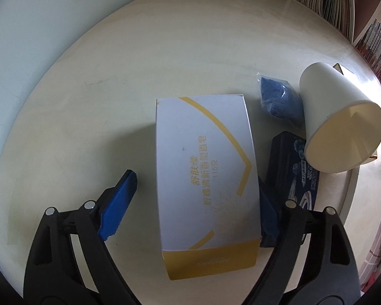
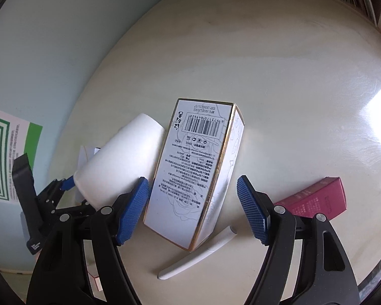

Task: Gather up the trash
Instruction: 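Grasp the white-yellow tissue box with the left tool while the right tool grasps the white cosmetic box, then lift both boxes and carry them toward the teal wastebasket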

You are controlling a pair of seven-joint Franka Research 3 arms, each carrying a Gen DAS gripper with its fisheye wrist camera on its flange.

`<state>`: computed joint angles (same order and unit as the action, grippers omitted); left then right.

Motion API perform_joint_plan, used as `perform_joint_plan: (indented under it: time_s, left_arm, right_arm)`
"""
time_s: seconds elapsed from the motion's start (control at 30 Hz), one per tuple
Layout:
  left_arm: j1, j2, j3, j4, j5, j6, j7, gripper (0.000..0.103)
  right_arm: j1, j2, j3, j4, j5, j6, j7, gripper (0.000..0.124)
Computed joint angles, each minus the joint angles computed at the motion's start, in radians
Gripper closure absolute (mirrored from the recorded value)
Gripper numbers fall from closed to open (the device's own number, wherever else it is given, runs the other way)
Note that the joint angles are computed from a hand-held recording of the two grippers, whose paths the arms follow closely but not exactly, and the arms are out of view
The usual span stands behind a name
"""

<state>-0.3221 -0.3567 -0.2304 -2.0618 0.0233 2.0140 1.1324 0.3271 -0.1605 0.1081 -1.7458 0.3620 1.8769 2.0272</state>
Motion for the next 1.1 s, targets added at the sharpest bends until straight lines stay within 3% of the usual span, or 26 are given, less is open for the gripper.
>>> perform_joint_plan:
  time_s: [0.1, 0.33, 0.73, 1.1]
  left_arm:
    - [0.003, -0.002, 0.006, -0.005, 0.003, 0.008, 0.009, 0.02]
    - [0.016, 0.0, 0.01, -0.001, 0.018, 0.027, 0.011, 0.042]
    - [0.028, -0.006, -0.004, 0.027, 0.061, 0.001, -0.009, 0.043]
    - [0.029, -0.019, -0.03, 0.123, 0.144, -0.084, -0.035, 0.043]
  right_arm:
    - [0.0, 0.005, -0.003, -0.003, 0.012, -0.014, 0.001, 0.055]
    - [-0.001, 0.0, -0.002, 0.004, -0.008, -0.02, -0.006, 0.063]
    - [-0.03, -0.089, -0.031, -0.057, 0.049, 0.005, -0.041, 0.071]
    - [-0.05, -0.158, -0.042, -0.092, 0.095, 0.041, -0.06, 0.07]
